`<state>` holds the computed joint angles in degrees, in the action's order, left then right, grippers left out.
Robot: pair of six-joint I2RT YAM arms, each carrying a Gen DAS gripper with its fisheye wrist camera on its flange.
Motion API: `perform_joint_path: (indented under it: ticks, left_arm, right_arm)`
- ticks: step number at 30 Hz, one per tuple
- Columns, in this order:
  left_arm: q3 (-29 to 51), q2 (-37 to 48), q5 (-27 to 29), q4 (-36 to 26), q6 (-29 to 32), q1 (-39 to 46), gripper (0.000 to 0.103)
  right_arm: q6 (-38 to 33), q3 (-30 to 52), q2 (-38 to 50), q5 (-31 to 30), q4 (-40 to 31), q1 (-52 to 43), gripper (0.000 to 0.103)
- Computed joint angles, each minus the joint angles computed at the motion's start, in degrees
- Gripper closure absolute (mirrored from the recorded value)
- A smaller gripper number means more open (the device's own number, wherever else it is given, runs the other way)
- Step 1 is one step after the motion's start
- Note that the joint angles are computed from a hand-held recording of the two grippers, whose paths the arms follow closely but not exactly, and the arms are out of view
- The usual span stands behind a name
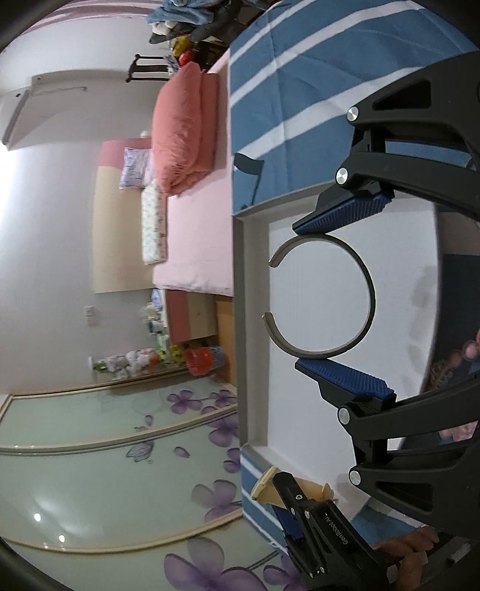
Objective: Organize jewelry
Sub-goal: 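Carry cream watch to tray with left tool while right tool carries silver cuff, then release watch and cuff in tray, then grasp a pearl earring with left tool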
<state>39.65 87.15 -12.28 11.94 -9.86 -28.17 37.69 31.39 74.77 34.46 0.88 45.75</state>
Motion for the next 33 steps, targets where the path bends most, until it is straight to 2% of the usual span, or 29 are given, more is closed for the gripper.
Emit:
perform_joint_path:
  ticks: [4, 10, 14, 19, 22, 27, 28, 33]
  left_arm:
    - [1.7, 2.8, 2.4, -1.1, -0.5, 1.5, 0.059]
    - [0.4, 1.6, 4.2, -0.6, -0.7, 2.4, 0.052]
    - [-0.6, -2.9, 4.9, -2.5, -0.5, 2.7, 0.052]
    - [-5.2, -13.4, 5.0, -6.3, 0.7, 4.3, 0.051]
    - [-8.7, -20.6, 4.8, -10.5, 2.1, 5.5, 0.05]
    - [-13.3, -29.7, 7.2, -19.1, 4.0, 7.8, 0.05]
    - [-14.3, -30.8, 6.9, -20.5, 4.2, 7.1, 0.05]
    - [-18.0, -31.9, 4.9, -23.8, 5.7, 3.3, 0.055]
  right_arm:
    - [0.5, 2.5, 3.6, -2.1, -0.6, -0.5, 0.035]
    - [1.1, 2.5, 1.7, -0.6, -2.3, 0.9, 0.03]
    - [1.6, 1.6, -3.1, 0.5, -4.1, 1.1, 0.03]
    - [5.1, 0.5, -11.9, 6.5, -10.8, 6.8, 0.03]
    - [9.2, 0.4, -15.7, 11.0, -16.5, 12.4, 0.03]
    - [21.6, 1.6, -17.1, 19.3, -29.0, 24.0, 0.03]
    - [26.6, 2.2, -16.3, 21.1, -33.0, 27.3, 0.03]
    - [39.3, 3.1, -13.2, 22.8, -41.4, 34.0, 0.03]
